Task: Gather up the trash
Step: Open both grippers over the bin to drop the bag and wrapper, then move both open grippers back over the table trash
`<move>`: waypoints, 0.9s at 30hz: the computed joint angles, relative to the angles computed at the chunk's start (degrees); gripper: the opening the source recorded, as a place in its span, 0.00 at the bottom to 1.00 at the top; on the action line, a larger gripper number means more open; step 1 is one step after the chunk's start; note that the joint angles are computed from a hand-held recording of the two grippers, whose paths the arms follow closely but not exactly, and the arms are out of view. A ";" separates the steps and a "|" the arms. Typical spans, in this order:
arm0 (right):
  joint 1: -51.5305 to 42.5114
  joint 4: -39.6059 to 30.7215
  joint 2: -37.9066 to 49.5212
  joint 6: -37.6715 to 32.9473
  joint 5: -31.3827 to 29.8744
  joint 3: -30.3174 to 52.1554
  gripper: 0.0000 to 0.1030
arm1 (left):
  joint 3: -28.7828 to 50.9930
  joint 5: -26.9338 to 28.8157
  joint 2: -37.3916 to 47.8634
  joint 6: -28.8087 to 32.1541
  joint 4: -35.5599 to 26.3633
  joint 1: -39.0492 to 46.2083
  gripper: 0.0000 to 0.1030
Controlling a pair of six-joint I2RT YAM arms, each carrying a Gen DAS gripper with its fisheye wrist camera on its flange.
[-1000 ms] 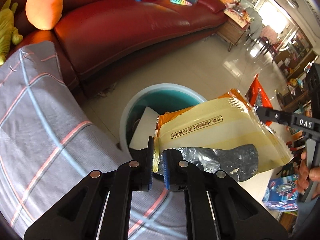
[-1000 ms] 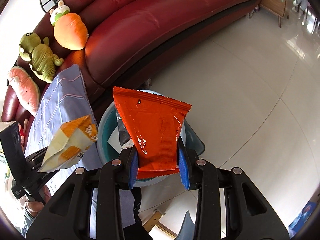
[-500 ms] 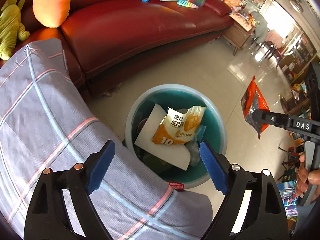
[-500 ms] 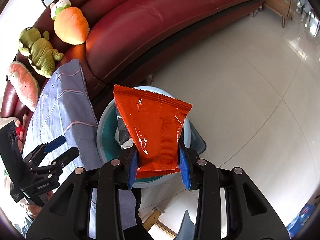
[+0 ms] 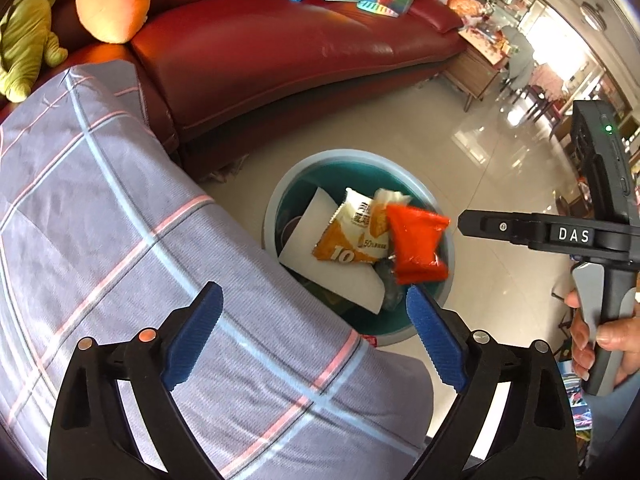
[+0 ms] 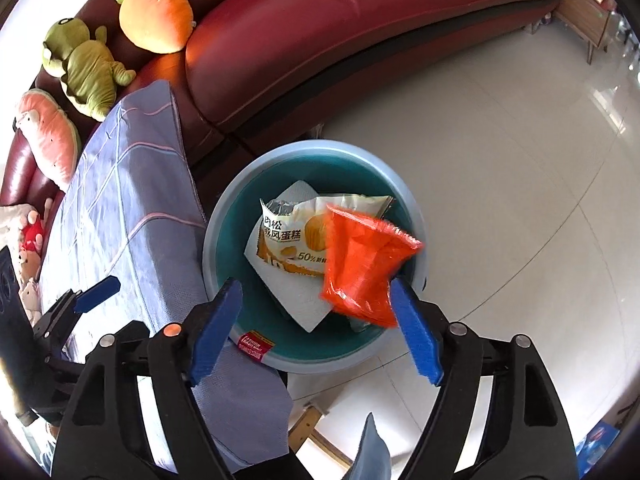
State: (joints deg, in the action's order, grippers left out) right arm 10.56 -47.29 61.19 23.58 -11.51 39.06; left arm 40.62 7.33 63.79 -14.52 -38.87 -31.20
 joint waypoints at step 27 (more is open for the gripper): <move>21.05 -8.61 -6.57 16.92 9.87 3.11 0.81 | -3.48 8.60 -21.03 10.55 -17.13 18.84 0.96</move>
State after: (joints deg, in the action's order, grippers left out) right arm 31.60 -55.90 54.62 40.50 -1.64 42.17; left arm 37.15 15.93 42.76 -3.97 -56.00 -12.36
